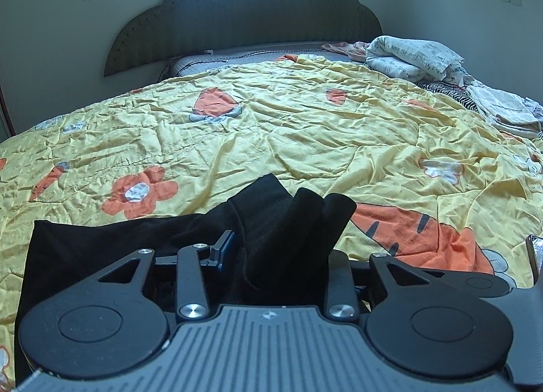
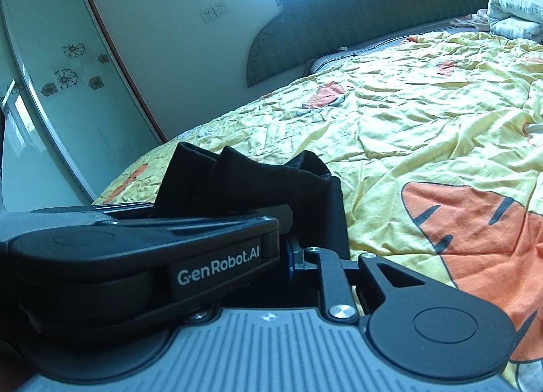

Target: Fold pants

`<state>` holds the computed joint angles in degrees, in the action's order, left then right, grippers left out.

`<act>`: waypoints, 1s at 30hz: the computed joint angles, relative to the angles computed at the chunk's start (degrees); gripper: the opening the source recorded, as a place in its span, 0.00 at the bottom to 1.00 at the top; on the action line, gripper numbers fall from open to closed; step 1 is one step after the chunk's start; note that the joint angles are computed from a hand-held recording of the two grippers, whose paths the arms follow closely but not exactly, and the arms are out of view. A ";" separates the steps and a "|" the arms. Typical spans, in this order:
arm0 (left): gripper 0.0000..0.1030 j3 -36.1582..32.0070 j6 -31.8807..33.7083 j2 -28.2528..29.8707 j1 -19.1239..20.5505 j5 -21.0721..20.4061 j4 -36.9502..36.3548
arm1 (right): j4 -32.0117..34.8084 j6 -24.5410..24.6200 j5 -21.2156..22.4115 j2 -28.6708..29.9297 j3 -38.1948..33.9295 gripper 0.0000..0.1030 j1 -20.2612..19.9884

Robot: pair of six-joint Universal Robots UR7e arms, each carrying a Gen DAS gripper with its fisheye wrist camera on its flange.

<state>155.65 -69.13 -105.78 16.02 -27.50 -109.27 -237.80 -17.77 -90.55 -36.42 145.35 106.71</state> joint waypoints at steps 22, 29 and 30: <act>0.54 0.79 3.67 -0.66 -0.49 -3.97 -6.87 | -2.09 -2.04 -3.85 -1.30 2.16 0.23 -0.45; 0.68 1.55 6.15 -12.20 -6.10 -8.88 -3.56 | -9.61 -4.58 -18.26 1.61 0.28 0.24 3.85; 0.69 0.90 4.78 -14.96 -7.13 -9.59 -0.22 | -12.40 -4.82 -20.47 2.60 -0.17 0.26 4.43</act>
